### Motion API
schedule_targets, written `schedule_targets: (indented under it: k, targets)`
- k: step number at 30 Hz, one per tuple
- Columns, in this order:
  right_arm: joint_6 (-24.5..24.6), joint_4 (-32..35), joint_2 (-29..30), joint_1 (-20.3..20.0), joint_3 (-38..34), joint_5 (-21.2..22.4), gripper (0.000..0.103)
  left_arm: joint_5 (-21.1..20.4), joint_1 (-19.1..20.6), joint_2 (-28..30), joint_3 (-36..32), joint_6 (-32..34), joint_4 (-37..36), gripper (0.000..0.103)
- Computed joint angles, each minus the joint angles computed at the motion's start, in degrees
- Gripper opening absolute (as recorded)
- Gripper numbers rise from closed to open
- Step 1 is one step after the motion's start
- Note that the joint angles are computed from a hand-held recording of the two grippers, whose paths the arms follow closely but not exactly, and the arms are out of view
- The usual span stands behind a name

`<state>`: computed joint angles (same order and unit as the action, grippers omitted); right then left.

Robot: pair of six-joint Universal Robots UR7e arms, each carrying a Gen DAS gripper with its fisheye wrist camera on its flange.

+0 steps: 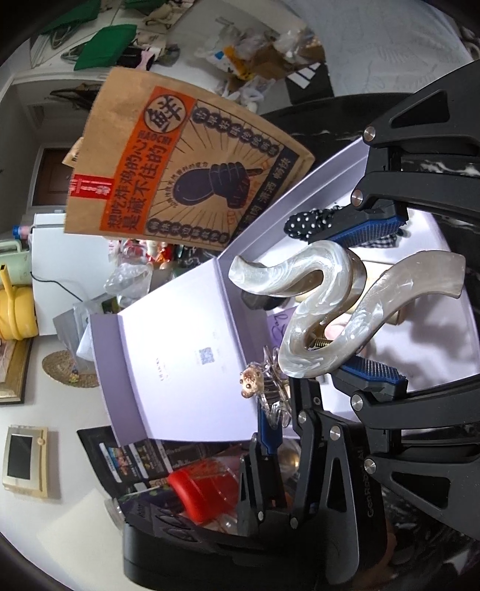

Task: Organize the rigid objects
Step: 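Lower the cat clip with the left tool while the right tool lowers the claw clip into the box, then open the left tool to release the cat clip while the right tool releases the claw clip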

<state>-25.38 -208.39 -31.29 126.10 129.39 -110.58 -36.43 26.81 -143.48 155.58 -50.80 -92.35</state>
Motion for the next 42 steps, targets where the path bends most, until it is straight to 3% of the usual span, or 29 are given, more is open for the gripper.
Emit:
schedule_targets:
  k: [20,27,35,42]
  targets:
    - [-0.97,-2.18,5.14,-1.92,-3.25,-4.86,0.053,1.52,10.61,12.49,1.72,9.95,-19.07,0.035]
    - [-0.81,-2.27,5.6,-3.01,-3.48,-4.4,0.053,0.82,14.0,17.09,1.69,12.25,-25.02,0.035]
    - [-0.63,-1.71,5.89,-3.17,-4.44,-4.17,0.054,0.24,17.5,21.27,1.06,14.07,-29.49,0.035]
    - [0.26,-0.79,5.77,-3.67,-4.86,-3.53,0.054,0.6,18.27,22.73,0.62,13.96,-30.54,0.035]
